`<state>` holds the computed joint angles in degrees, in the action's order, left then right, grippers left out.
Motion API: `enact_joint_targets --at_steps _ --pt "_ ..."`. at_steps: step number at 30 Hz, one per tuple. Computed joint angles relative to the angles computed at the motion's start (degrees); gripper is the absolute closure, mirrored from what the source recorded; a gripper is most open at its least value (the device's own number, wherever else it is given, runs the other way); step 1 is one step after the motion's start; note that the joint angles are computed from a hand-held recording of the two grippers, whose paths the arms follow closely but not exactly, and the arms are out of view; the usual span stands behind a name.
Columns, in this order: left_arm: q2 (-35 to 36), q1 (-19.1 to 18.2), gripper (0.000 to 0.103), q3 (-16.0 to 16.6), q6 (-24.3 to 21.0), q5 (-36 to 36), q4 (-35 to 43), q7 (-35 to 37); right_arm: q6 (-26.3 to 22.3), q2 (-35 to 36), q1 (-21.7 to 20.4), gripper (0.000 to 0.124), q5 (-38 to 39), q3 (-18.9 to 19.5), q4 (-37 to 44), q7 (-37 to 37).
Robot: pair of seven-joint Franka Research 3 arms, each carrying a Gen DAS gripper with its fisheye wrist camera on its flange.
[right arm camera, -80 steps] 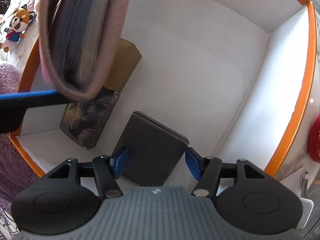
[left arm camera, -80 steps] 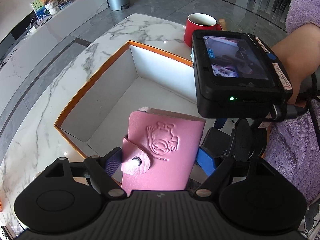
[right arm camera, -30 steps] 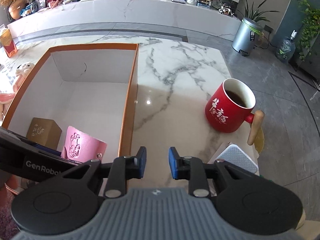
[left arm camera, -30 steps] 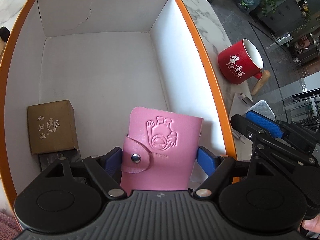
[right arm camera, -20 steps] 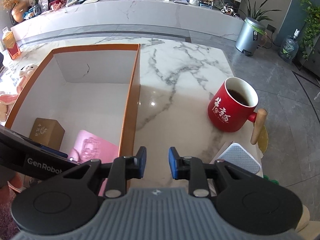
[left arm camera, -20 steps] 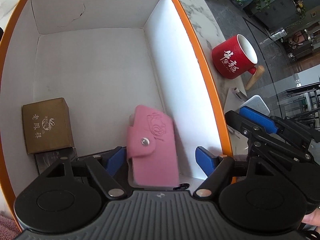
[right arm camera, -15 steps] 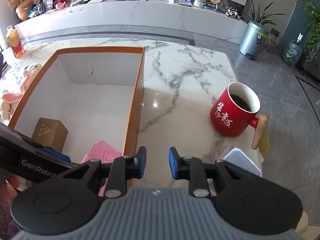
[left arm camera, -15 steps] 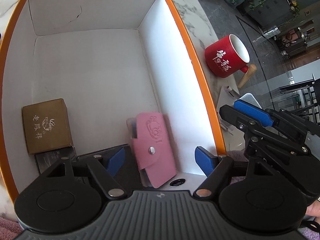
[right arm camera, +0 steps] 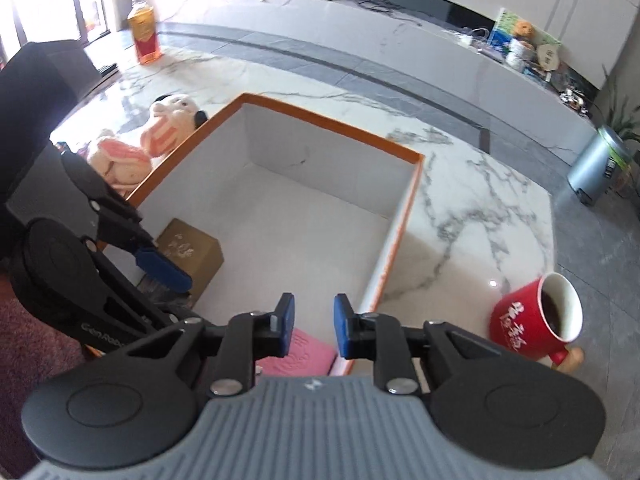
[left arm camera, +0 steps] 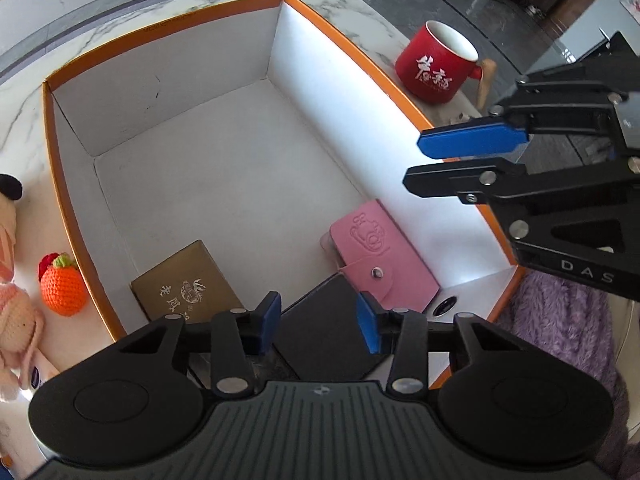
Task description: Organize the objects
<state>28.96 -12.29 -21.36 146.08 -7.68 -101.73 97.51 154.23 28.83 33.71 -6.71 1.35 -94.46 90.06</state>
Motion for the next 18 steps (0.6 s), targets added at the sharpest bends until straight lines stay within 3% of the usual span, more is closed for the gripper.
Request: enact_joint_targets --at_steps 3,10,18 --pt "0.9 0.8 0.06 -0.6 -1.3 -0.3 0.6 2.5 -9.1 4.9 -1.1 0.106 1.6 2.4 8.5 -5.9" --pt "2.2 1.5 0.065 -1.1 -2.2 -1.3 1.3 7.1 -30.4 17.0 0.1 0.113 3.3 2.4 28.3 -13.0" --pt "3.3 2.4 0.069 -1.6 -3.0 -3.2 1.8 9.5 -43.5 25.6 1.0 0.119 5.3 1.3 42.1 -15.5"
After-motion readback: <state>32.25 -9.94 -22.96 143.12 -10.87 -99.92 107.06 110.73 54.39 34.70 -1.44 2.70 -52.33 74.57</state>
